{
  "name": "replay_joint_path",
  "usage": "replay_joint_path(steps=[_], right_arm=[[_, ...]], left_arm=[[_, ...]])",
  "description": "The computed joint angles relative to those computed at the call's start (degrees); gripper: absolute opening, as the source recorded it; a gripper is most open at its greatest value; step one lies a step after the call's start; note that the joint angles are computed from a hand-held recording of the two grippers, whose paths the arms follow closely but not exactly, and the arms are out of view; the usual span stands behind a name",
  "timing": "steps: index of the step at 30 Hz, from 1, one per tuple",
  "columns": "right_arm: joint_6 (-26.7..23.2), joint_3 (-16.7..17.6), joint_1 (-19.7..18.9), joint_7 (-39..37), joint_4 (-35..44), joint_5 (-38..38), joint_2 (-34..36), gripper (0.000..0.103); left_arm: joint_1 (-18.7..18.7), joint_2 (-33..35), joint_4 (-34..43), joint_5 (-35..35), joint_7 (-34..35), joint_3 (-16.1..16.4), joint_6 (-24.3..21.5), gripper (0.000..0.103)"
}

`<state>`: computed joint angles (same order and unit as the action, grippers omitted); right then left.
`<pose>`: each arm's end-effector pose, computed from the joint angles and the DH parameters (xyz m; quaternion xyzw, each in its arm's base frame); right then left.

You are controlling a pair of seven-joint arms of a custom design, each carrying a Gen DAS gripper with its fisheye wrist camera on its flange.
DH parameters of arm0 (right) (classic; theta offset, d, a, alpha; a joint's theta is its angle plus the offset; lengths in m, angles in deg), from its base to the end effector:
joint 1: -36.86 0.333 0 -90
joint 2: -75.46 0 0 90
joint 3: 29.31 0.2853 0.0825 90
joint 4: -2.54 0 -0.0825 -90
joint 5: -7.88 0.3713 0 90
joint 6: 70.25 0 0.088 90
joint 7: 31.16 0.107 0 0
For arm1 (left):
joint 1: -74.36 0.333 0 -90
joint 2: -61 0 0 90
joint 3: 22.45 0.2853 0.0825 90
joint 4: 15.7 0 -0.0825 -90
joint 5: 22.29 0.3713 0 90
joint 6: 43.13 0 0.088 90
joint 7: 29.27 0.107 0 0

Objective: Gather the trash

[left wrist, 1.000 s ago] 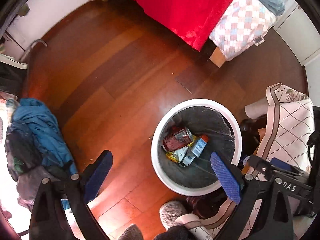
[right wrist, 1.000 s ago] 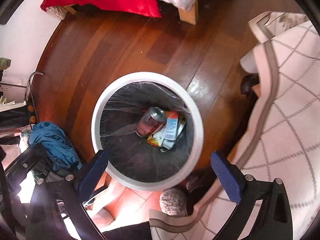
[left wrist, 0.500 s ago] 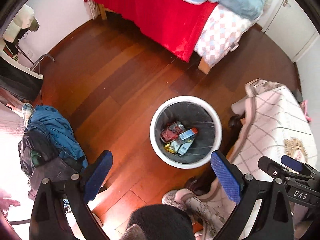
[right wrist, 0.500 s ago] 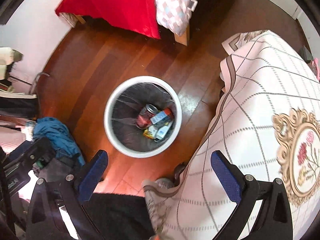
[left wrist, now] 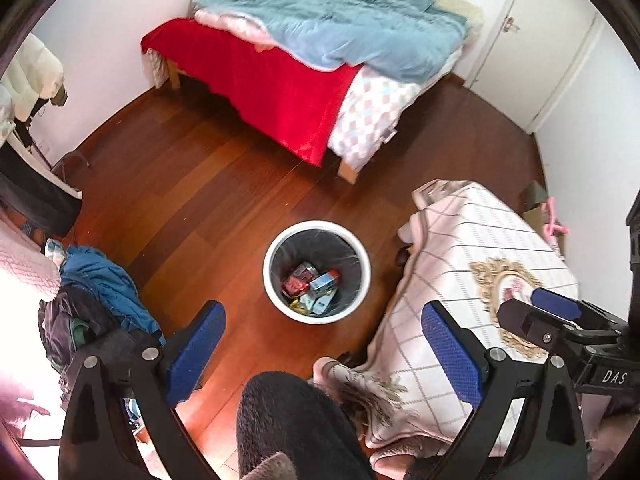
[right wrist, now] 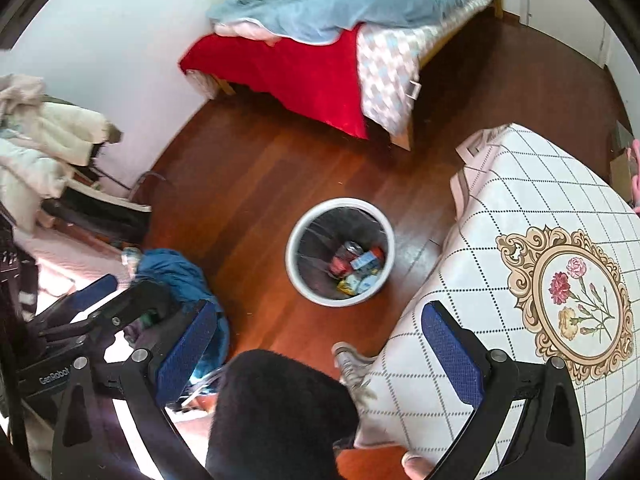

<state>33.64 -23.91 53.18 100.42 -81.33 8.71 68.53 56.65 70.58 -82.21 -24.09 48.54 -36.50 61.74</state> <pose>0.4789 0.1966 0.7346 -0.5596 0.7954 -0.0521 0.2268 0.5148 -0.3009 0.7213 -0.5633 0.7864 -0.2445 0.0661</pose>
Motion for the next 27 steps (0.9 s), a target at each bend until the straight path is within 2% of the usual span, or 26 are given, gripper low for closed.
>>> replay_joint_path(steps=[14,27], right_arm=[[-4.2,1.1,1.7,-1.3,9.5,3.1,-1.3,0.103],[-7.6,1.4,2.8,-1.4,15.4,3.3,1.7,0.103]], left_arm=[[2.7,-6.9,-1.2,-7.6,2.2,0.5,-0.8,0.1],[3.7,-10.4,-5.3,-10.0,3.4,1.1,-0.6,0.1]])
